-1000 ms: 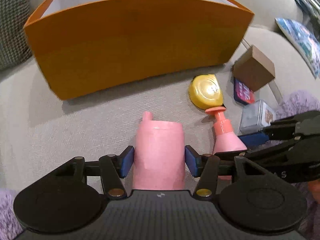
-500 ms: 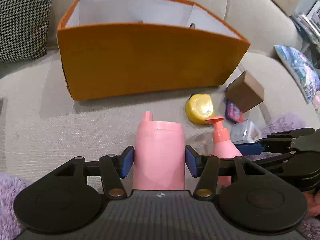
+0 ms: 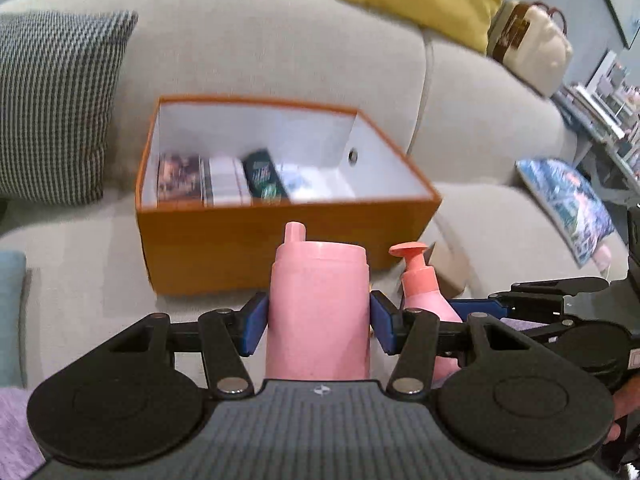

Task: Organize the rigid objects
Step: 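Carry the pink cup with the left tool while the right tool carries the pump bottle over the box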

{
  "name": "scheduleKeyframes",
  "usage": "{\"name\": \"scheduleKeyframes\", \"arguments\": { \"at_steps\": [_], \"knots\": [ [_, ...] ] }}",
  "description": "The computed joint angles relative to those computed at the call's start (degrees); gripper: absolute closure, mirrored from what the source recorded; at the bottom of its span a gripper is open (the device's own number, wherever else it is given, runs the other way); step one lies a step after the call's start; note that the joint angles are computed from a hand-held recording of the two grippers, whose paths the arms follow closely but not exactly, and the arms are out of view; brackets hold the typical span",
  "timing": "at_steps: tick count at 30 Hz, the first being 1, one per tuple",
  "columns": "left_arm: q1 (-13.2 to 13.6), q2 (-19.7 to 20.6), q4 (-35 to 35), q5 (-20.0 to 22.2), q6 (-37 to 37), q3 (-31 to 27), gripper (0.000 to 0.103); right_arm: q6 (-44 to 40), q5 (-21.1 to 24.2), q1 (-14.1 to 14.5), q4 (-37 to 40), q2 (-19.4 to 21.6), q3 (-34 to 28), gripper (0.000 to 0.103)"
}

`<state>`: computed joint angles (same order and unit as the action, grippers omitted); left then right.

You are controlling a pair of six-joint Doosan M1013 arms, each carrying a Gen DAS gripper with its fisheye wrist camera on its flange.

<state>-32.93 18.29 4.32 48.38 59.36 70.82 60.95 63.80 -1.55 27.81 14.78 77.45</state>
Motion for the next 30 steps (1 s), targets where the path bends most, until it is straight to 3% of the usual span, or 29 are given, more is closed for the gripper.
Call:
{"name": "scheduleKeyframes", "arguments": {
  "at_steps": [10,16,26,30],
  "knots": [
    [1.7,3.1,0.8,-0.7,1.5,-7.7,0.041,-3.9,-0.7,-0.3,1.8,3.5,-9.1,0.055],
    [3.3,6.1,-2.8,0.7,3.6,-12.4,0.041,-4.0,-0.8,-0.2,1.0,7.5,-15.5,0.055],
    [6.1,13.1,-7.9,6.2,4.7,-21.4,0.041,-0.1,8.3,0.6,-5.8,17.9,-30.3,0.055],
    [7.0,16.6,-12.5,9.0,4.1,-25.5,0.041,2.3,8.4,0.5,-6.0,20.1,-32.5,0.055]
  ]
}}
